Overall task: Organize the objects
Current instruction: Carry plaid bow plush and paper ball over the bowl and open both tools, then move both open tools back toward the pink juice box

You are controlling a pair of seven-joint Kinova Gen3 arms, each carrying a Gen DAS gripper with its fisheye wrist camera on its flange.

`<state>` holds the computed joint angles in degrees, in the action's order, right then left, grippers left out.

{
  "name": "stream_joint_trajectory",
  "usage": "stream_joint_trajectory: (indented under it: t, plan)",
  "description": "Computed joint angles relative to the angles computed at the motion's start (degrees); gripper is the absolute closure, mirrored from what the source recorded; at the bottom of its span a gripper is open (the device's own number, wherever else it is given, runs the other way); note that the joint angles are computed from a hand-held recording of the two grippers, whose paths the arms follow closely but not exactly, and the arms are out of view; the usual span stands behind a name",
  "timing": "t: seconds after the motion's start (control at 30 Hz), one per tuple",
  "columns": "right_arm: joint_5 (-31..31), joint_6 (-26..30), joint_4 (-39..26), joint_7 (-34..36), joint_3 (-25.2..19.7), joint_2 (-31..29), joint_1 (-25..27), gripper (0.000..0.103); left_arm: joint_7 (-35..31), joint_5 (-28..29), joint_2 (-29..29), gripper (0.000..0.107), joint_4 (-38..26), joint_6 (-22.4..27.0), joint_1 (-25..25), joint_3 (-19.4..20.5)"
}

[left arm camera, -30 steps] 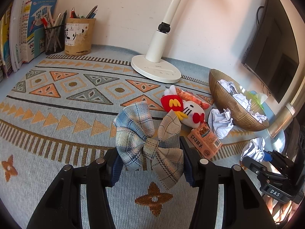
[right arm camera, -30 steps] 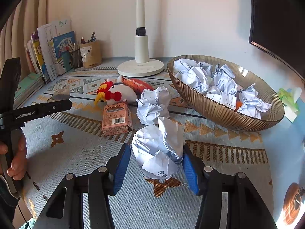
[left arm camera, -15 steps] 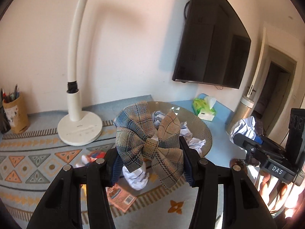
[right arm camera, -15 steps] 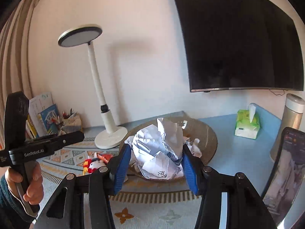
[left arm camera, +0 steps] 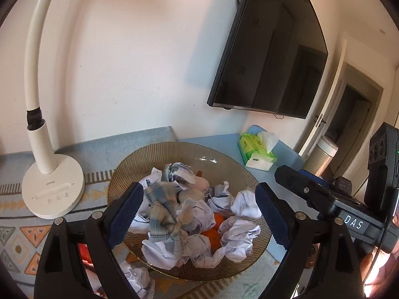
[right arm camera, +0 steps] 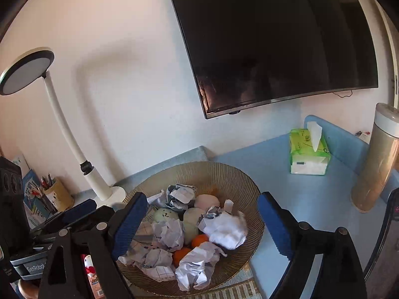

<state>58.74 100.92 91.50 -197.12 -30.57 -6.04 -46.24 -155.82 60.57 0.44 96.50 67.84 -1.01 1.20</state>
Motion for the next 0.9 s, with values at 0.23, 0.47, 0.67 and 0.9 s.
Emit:
stream_joint_trajectory:
  t: [0.23, 0.47, 0.67, 0.9]
  plan:
    - [1.12, 0.18, -3.39, 0.21, -2.18, 3.41, -5.43, 0.013, -6.05, 3.33, -3.29, 0.017, 2.31, 10.18, -8.45, -7.93]
    - [0.3, -3.82, -3.41, -4.96, -0.66, 12.5, -13.16, 0.006, -14.99, 0.95, -4.91, 0.005, 8.51, 12.72, -21.09, -17.43]
    - [-3.46, -7.81, -3.96, -1.78, 4.14, 18.17, -14.0, 0.006, -17.31, -3.03, -1.26, 0.005, 13.53, 3.9, -25.05, -15.93]
    - [-7.96, -6.53, -8.89, 5.74, 9.94, 21.41, -16.14, 0.006, -19.03, -2.67, -1.07, 0.005, 15.54, 2.42, -27.05, -14.56]
